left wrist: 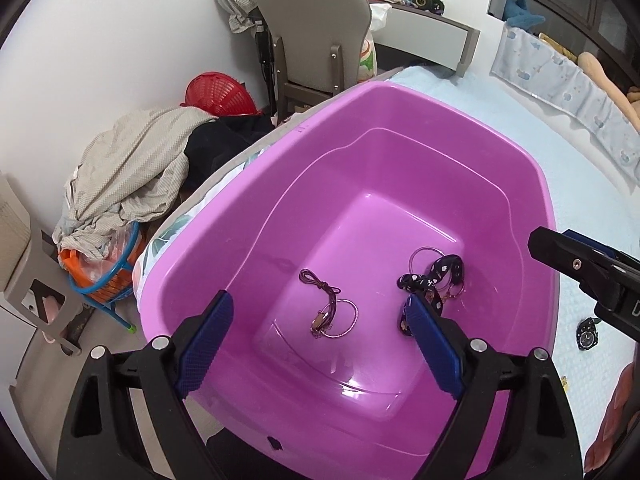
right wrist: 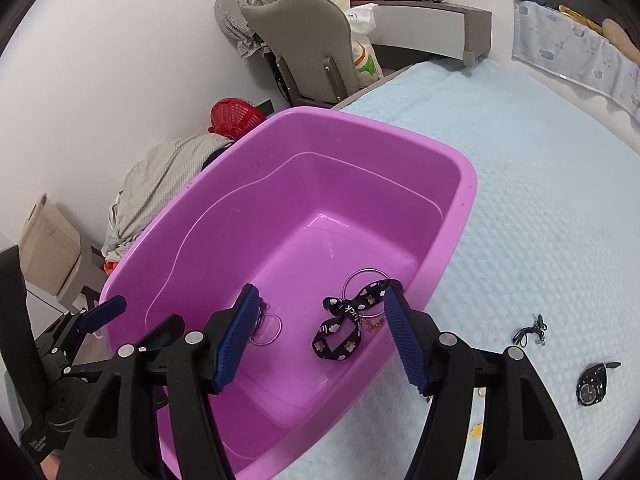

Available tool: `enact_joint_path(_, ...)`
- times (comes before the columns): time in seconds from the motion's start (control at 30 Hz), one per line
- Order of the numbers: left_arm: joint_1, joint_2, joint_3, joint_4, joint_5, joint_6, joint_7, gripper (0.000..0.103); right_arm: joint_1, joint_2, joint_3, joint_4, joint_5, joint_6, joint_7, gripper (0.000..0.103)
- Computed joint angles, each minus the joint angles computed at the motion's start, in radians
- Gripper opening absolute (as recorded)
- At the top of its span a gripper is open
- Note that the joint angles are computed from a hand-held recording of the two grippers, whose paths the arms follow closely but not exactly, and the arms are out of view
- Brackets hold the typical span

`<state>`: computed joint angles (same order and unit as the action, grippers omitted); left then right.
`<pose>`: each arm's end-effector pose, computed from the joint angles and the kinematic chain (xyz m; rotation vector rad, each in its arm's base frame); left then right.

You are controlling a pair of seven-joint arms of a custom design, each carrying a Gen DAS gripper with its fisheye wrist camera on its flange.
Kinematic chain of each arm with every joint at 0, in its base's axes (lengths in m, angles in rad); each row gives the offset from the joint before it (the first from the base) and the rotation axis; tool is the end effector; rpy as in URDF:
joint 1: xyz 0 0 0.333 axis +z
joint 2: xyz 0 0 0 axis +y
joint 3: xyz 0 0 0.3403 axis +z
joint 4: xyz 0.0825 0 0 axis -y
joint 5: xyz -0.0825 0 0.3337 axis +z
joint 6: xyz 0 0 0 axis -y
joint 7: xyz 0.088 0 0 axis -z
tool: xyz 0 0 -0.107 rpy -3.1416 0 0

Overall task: Organize jewelry
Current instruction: 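Withdraw both open tools from the tub back over the bed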

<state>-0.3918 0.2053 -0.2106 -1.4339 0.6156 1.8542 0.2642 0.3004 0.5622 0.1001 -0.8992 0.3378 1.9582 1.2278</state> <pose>0.5262 -0.2882 0.6378 -2.2933 1.2046 -0.4075 0.6479 0.2680 0.6493 -2.2612 1.0991 -0.0779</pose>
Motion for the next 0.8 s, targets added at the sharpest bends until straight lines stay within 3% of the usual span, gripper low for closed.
enact_joint_path(0.8,-0.104,0.081,-0.002,0.158,0.062,-0.109,0.005,0.086,-0.089,-0.228,-0.012,-0.373,0.143,0.140,-0.114,0.062)
